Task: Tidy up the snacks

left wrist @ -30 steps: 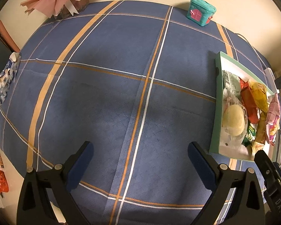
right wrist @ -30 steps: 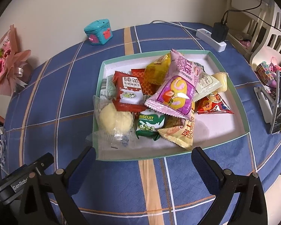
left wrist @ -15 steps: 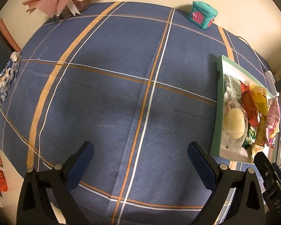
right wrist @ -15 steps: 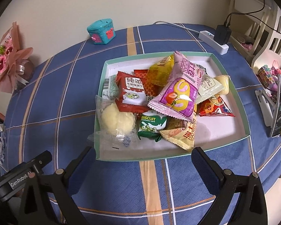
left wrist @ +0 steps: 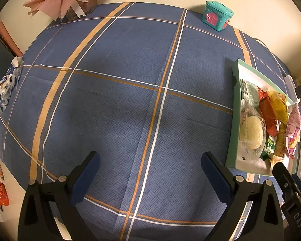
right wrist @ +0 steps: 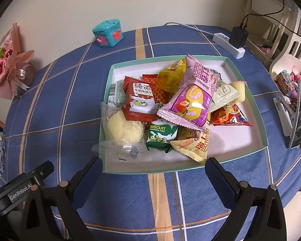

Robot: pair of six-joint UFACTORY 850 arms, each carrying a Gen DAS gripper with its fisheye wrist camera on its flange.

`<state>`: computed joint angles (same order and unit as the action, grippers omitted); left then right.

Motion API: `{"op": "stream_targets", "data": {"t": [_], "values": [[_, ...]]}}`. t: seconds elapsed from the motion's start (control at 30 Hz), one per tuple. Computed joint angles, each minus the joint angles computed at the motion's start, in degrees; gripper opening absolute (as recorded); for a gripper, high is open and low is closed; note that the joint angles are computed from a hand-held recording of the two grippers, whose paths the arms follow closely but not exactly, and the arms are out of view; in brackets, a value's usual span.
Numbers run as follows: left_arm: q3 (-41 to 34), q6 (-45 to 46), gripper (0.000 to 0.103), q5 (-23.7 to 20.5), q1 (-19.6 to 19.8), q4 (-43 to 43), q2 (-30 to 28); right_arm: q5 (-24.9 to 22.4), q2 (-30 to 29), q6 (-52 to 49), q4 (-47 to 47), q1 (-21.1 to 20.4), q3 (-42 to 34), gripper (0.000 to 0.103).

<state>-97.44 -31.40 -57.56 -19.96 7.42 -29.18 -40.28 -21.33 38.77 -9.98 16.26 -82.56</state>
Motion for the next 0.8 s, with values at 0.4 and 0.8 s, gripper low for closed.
{"op": "stream_targets", "data": {"t": [0.4, 0.8], "values": [[-0.1, -0.2, 0.1, -0.1, -0.1, 0.1, -0.1, -0.1, 0.0, -0.3, 0.4, -0.2, 0.2, 0.103], [-0.1, -0.1, 0.1, -0.1, 0.0, 0.1, -0.1, -0.2, -0.1, -0.4, 0.6, -0.3, 0.1, 0.103]]}}
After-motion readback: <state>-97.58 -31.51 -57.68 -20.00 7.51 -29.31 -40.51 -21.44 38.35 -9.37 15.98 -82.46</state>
